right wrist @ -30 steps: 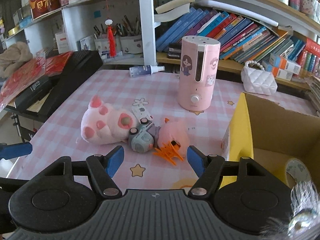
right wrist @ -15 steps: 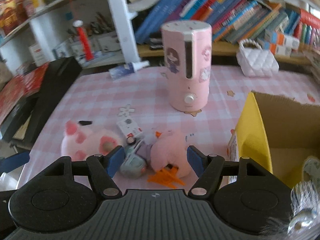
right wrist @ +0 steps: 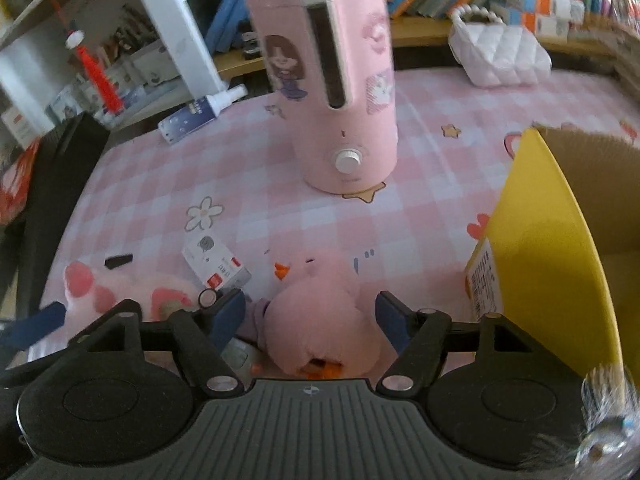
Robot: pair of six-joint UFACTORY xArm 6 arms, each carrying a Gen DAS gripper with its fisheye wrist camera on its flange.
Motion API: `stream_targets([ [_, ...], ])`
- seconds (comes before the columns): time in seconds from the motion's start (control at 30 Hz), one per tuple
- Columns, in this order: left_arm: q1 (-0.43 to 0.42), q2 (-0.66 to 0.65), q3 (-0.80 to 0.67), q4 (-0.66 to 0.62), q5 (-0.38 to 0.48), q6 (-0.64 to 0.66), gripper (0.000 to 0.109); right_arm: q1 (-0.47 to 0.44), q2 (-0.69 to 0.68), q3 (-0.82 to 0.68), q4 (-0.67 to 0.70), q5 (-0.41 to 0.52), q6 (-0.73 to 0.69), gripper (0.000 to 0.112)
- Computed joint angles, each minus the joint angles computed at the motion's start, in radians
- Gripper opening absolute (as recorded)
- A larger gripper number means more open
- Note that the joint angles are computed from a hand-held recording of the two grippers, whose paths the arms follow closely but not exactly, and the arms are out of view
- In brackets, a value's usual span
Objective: Organize objects
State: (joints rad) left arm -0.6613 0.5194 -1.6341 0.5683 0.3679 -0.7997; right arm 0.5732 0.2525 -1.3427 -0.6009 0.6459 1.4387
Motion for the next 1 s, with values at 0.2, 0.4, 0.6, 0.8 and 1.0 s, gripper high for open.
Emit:
stream_targets([
  [0.2, 0.013, 0.043, -0.030, -0.182, -0.038, 0.091, 0.097, -0.009, -0.001, 0.007, -0.018, -0.004, 0.032, 0.070],
  [0.4, 0.015, 0.035, 0.008, -0.482, -0.092, 0.262, 0.072, -0.014, -0.007, 0.021, -0.019, -0.035, 0.038, 0.051],
  [0.6, 0.002, -0.049, 0.078, -0.362, -0.053, 0.187, 0.061, -0.009, -0.041, 0.057, 0.002, -0.073, 0.027, 0.037],
  [0.8, 0.023, -0.223, 0.296, -0.242, -0.127, -0.010, 0.062, 0.045, -0.112, 0.100, -0.174, -0.041, 0.124, 0.037],
  [1.0, 0.038, -0.392, 0.483, -0.027, -0.141, -0.234, 0.062, 0.110, -0.163, 0.119, -0.280, 0.008, 0.145, 0.037],
])
